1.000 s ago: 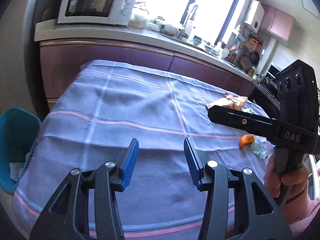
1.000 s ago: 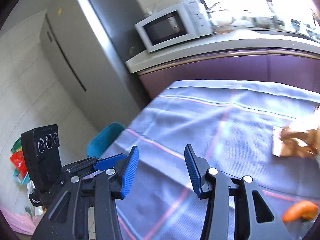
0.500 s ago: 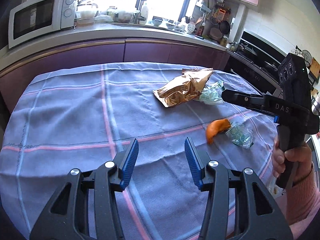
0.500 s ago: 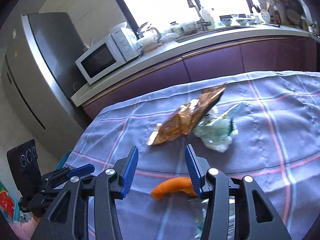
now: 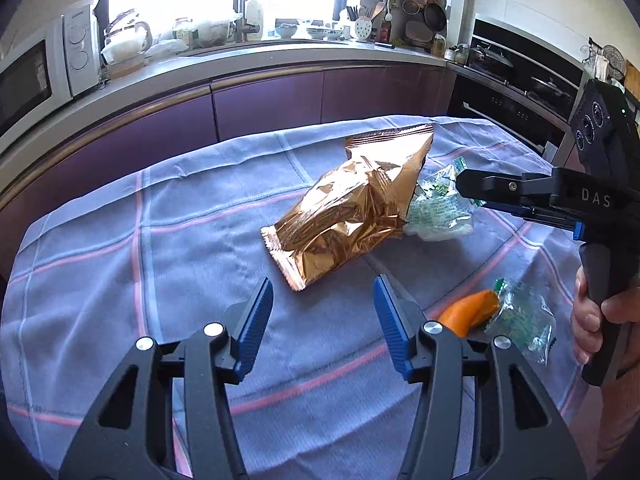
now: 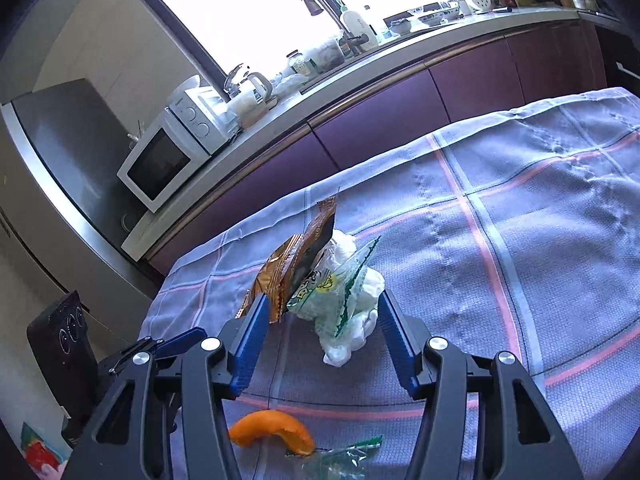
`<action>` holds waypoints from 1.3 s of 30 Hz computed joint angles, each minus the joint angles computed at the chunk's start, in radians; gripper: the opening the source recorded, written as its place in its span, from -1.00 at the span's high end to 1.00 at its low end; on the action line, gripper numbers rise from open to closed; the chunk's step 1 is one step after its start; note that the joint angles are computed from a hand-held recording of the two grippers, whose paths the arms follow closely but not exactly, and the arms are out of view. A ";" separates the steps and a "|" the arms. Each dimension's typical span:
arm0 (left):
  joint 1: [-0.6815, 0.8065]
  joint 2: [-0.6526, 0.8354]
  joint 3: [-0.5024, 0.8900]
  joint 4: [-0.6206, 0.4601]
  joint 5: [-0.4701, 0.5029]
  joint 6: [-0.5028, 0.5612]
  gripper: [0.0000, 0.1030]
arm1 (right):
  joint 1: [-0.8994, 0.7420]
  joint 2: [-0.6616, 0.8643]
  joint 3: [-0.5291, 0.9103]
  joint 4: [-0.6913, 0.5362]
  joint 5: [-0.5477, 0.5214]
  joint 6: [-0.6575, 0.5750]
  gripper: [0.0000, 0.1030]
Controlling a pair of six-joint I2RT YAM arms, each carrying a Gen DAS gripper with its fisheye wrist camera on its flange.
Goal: Collect trash
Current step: 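Grasp the gold snack bag with the left tool while the right tool grasps a green-printed wrapper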
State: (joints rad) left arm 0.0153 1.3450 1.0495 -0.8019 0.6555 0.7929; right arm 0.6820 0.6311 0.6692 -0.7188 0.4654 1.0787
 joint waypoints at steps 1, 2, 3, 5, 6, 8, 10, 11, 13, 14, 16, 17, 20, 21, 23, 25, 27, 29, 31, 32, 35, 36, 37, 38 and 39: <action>-0.031 0.007 -0.002 0.031 -0.024 -0.019 -0.02 | -0.030 -0.011 -0.015 0.022 -0.034 -0.014 -0.03; -0.058 0.010 -0.005 0.057 -0.048 -0.036 -0.03 | -0.052 -0.016 -0.024 0.039 -0.062 -0.022 0.06; -0.083 0.020 -0.001 0.069 -0.065 -0.044 -0.04 | -0.071 -0.020 -0.031 0.050 -0.083 -0.027 0.13; -0.129 0.037 -0.004 0.109 -0.117 -0.063 -0.04 | -0.097 -0.032 -0.045 0.068 -0.113 -0.032 0.24; -0.146 0.046 -0.003 0.123 -0.134 -0.066 -0.04 | -0.110 -0.042 -0.054 0.076 -0.130 -0.034 0.34; -0.172 0.065 0.008 0.127 -0.157 -0.064 -0.04 | -0.120 -0.053 -0.063 0.082 -0.146 -0.035 0.40; -0.190 0.075 0.010 0.135 -0.178 -0.057 -0.01 | -0.123 -0.069 -0.075 0.086 -0.158 -0.033 0.49; -0.197 0.083 0.014 0.135 -0.189 -0.059 0.10 | -0.126 -0.080 -0.082 0.091 -0.168 -0.032 0.53; -0.205 0.095 0.017 0.138 -0.203 -0.071 0.24 | -0.129 -0.098 -0.090 0.086 -0.173 -0.026 0.61; -0.200 0.097 0.022 0.135 -0.193 -0.074 0.31 | -0.124 -0.108 -0.094 0.083 -0.172 -0.020 0.68; -0.192 0.094 0.024 0.134 -0.183 -0.079 0.35 | -0.109 -0.124 -0.096 0.074 -0.157 -0.009 0.70; -0.184 0.092 0.024 0.130 -0.175 -0.078 0.36 | -0.100 -0.130 -0.096 0.069 -0.149 -0.004 0.72; -0.154 0.080 0.020 0.112 -0.145 -0.068 0.42 | -0.061 -0.147 -0.092 0.048 -0.111 0.019 0.77; -0.142 0.074 0.020 0.103 -0.135 -0.065 0.43 | -0.042 -0.149 -0.089 0.039 -0.094 0.031 0.78; -0.114 0.059 0.016 0.085 -0.111 -0.048 0.44 | -0.001 -0.156 -0.083 0.022 -0.057 0.051 0.78; -0.083 0.041 0.013 0.058 -0.087 -0.028 0.44 | 0.044 -0.159 -0.076 0.005 -0.018 0.075 0.79; -0.041 0.025 0.016 0.016 -0.053 0.004 0.45 | 0.080 -0.164 -0.071 -0.003 0.009 0.088 0.79; 0.010 0.009 0.015 -0.023 -0.022 0.043 0.45 | 0.142 -0.158 -0.062 -0.011 0.059 0.112 0.79; 0.065 -0.001 0.025 -0.072 0.008 0.085 0.45 | 0.196 -0.139 -0.048 -0.009 0.100 0.125 0.79; 0.098 -0.004 0.034 -0.102 0.026 0.113 0.45 | 0.221 -0.126 -0.041 -0.004 0.119 0.130 0.79; 0.196 0.003 0.065 -0.193 0.078 0.195 0.45 | 0.277 -0.083 -0.029 0.035 0.152 0.126 0.79; 0.234 0.011 0.080 -0.232 0.097 0.230 0.45 | 0.289 -0.063 -0.026 0.060 0.150 0.119 0.79; 0.265 0.016 0.088 -0.261 0.110 0.255 0.45 | 0.298 -0.040 -0.022 0.083 0.147 0.111 0.79; 0.296 0.026 0.098 -0.288 0.120 0.283 0.45 | 0.307 -0.017 -0.017 0.104 0.145 0.103 0.79; 0.323 0.033 0.107 -0.310 0.128 0.310 0.45 | 0.314 0.012 -0.012 0.129 0.140 0.092 0.79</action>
State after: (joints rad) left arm 0.3383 1.3782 1.1564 -1.1124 0.7830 1.1027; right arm 0.9957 0.6435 0.6574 -0.5894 0.6055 1.1706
